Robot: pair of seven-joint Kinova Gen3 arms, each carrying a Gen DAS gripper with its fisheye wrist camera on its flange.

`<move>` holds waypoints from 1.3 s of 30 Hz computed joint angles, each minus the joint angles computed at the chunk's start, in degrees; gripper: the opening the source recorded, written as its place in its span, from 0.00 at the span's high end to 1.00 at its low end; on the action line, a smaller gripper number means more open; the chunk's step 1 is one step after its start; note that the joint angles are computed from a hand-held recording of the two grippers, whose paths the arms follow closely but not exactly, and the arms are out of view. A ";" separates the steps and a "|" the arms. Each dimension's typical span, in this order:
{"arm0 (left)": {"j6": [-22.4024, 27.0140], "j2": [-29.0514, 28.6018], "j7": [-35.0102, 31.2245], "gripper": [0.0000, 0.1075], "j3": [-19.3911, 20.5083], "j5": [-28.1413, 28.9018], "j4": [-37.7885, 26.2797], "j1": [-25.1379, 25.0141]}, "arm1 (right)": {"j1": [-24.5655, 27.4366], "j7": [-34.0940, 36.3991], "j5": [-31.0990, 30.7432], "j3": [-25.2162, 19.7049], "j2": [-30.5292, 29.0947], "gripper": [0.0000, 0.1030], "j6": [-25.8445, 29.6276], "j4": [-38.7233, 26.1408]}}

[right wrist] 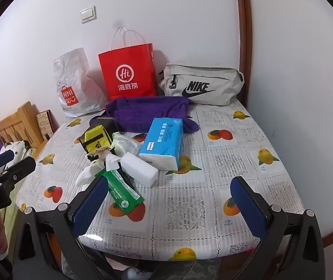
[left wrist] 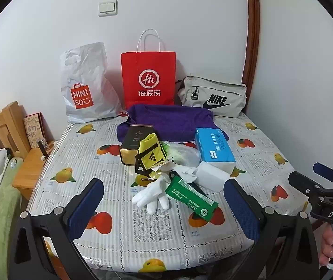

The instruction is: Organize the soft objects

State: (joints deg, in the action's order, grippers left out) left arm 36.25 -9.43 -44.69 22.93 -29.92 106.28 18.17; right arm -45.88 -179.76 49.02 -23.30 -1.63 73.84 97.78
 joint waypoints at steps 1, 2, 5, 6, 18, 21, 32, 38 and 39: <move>0.18 0.02 0.55 0.04 0.37 -0.64 -0.01 -0.18 | -0.02 0.24 -0.08 0.00 0.03 0.00 0.21 -0.12; 0.50 0.07 1.29 0.04 0.82 -1.46 -0.04 -0.37 | -0.07 0.32 -0.01 -0.04 0.01 0.00 0.40 -0.13; 1.35 0.25 1.74 0.04 1.41 -2.94 -0.51 -0.25 | -0.57 0.73 0.08 -0.63 0.23 0.00 1.49 -0.22; 0.41 -0.65 1.03 0.04 0.26 -1.99 0.30 0.05 | -0.43 1.82 -0.82 -0.07 0.06 0.00 1.24 -0.57; 2.40 -1.39 1.05 0.04 1.26 -2.28 -0.50 -0.20 | -1.40 1.47 -1.25 -0.06 0.62 0.00 1.98 -1.73; 2.92 -1.28 1.41 0.04 1.86 -2.74 -0.76 -0.58 | -1.57 1.47 -1.10 -0.09 0.66 0.00 2.15 -1.90; 2.63 -2.11 0.75 0.04 1.75 -1.62 -0.04 -1.52 | -2.33 1.28 -0.60 -0.18 0.89 0.00 2.79 -2.32; 2.09 -2.20 0.81 0.04 1.96 -1.45 0.36 -1.84 | -2.43 1.34 -0.64 -0.20 0.85 0.00 2.96 -2.35; 1.97 -2.17 0.67 0.04 1.91 -1.32 0.42 -1.84 | -2.49 1.18 -0.51 -0.26 0.82 0.00 3.03 -2.38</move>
State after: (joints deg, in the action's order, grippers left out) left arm 38.22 -11.60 -44.02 24.84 -31.24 106.70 16.33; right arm -48.38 -178.58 48.51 -23.56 -0.81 76.87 95.40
